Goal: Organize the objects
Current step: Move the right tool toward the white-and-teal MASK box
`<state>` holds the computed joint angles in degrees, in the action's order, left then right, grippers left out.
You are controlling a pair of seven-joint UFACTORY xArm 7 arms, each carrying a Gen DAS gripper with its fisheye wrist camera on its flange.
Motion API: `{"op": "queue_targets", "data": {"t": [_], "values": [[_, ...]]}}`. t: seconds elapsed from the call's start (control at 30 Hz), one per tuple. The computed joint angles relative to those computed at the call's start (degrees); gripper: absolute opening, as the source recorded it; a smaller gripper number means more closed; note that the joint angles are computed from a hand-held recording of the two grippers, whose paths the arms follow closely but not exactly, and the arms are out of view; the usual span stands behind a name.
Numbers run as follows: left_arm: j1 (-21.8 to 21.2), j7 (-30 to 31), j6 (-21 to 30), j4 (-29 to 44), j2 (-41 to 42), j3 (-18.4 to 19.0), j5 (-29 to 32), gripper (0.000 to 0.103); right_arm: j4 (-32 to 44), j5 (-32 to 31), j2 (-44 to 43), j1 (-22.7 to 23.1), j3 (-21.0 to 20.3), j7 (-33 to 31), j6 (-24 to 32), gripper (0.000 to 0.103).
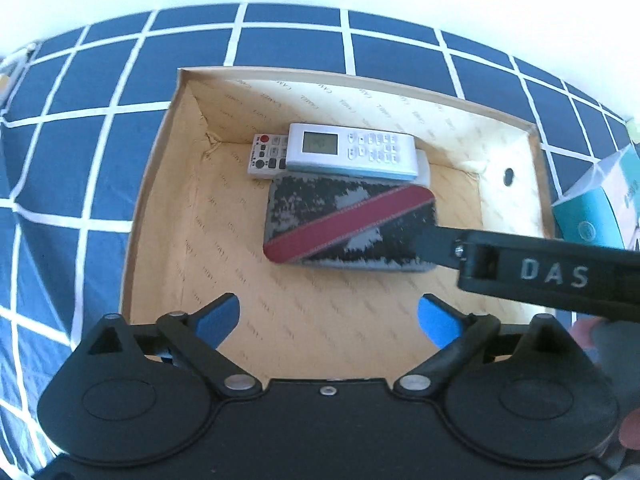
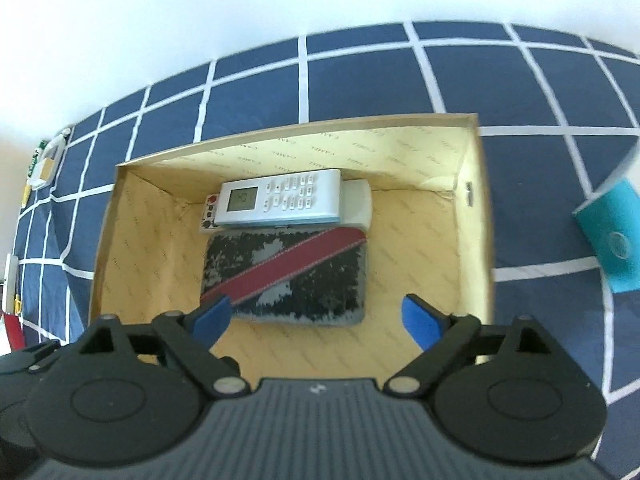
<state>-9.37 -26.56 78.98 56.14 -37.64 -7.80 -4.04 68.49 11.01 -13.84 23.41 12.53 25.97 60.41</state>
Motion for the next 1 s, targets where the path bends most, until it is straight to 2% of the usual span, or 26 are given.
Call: {"op": "queue_targets", "data": {"t": [0.23,0.5,0.8,1.0], "values": [[-1.1,-3.6,3.3,1.3,-4.4,-3.0,0.1,0.103,-4.8,0.4,-9.2,-0.3,-0.6,-0.7,1.8,0.103],[-3.1,-7.8,6.0,2.9,-6.9,-6.4,-0.7,0.103,-9.8,0.4,-19.6,-1.8,-1.7,-1.6,5.8,0.103],[-6.1,-11.3,6.6,6.2,-5.0,-10.7,-1.0,0.103,-13.2,0.4,-27.9,-4.3,-3.8,-4.5,10.6,0.103],[-7.3,-16.4,6.2,9.4,-1.4,-14.2,-0.1,0.103,-15.3,1.1,-31.9,-6.0,-6.8,-8.7,13.2,0.103]]}}
